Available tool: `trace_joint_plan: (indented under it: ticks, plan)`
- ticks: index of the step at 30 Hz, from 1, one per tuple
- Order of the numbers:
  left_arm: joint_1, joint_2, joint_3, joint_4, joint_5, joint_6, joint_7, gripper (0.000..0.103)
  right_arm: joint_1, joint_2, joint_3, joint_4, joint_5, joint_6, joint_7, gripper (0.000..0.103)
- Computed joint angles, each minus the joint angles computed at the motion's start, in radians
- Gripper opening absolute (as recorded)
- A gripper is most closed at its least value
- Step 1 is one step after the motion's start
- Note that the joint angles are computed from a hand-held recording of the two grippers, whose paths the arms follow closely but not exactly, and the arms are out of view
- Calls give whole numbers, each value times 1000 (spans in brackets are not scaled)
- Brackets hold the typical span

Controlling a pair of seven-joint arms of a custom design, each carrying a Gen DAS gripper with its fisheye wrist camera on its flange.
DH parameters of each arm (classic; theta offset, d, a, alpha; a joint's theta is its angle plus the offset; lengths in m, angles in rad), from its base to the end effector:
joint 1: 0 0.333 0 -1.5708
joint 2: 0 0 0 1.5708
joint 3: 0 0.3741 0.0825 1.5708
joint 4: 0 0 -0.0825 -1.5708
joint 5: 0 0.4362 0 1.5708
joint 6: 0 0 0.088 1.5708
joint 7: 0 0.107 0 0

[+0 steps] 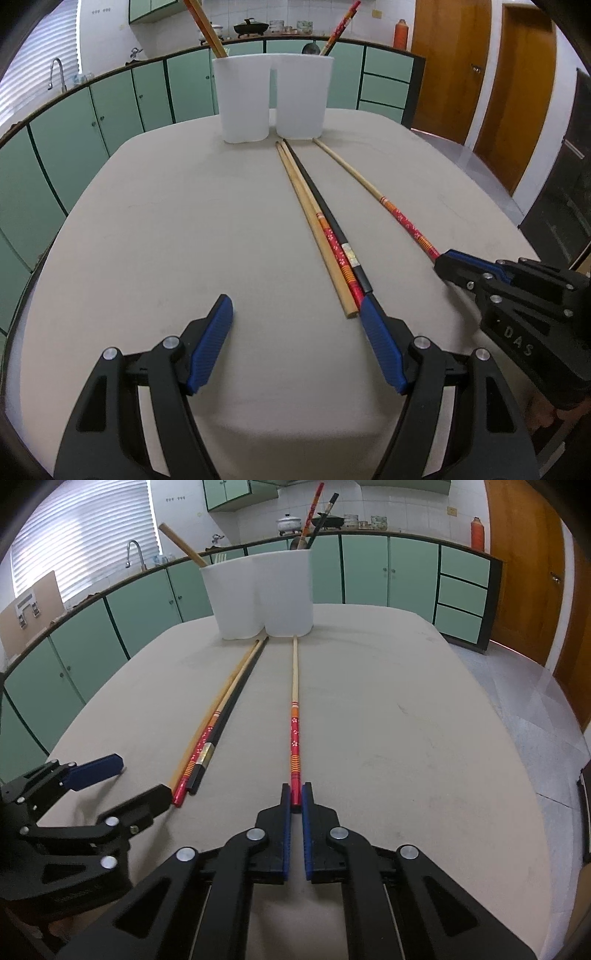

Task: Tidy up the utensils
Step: 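Grasp a plain wooden chopstick with the left tool while the right tool grasps a red-patterned one, then lift both chopsticks and carry them over the white holder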

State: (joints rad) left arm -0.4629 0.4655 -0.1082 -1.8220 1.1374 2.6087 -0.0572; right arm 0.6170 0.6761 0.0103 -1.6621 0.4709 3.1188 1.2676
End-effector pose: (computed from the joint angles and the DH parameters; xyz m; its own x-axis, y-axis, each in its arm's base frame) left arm 0.6114 -0.4064 0.3255 0.1524 -0.9882 0.0164 -0.7367 -0.1247 -0.6647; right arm 0.6722 0.4374 0.3087 0.4864 -0.8638 -0.1313 -0.6679 -0.2707 -0.6933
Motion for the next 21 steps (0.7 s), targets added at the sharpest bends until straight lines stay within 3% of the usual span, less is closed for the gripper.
trace_joint_plan:
  ticks: [15,21]
  plan:
    - [5,-2,-6,1,-14,-48,-16,68,-16,4,23,3,9,2,-24,6]
    - [1,8,3,13,9,-28,-30,36,-9,8,16,12,9,-7,-15,6]
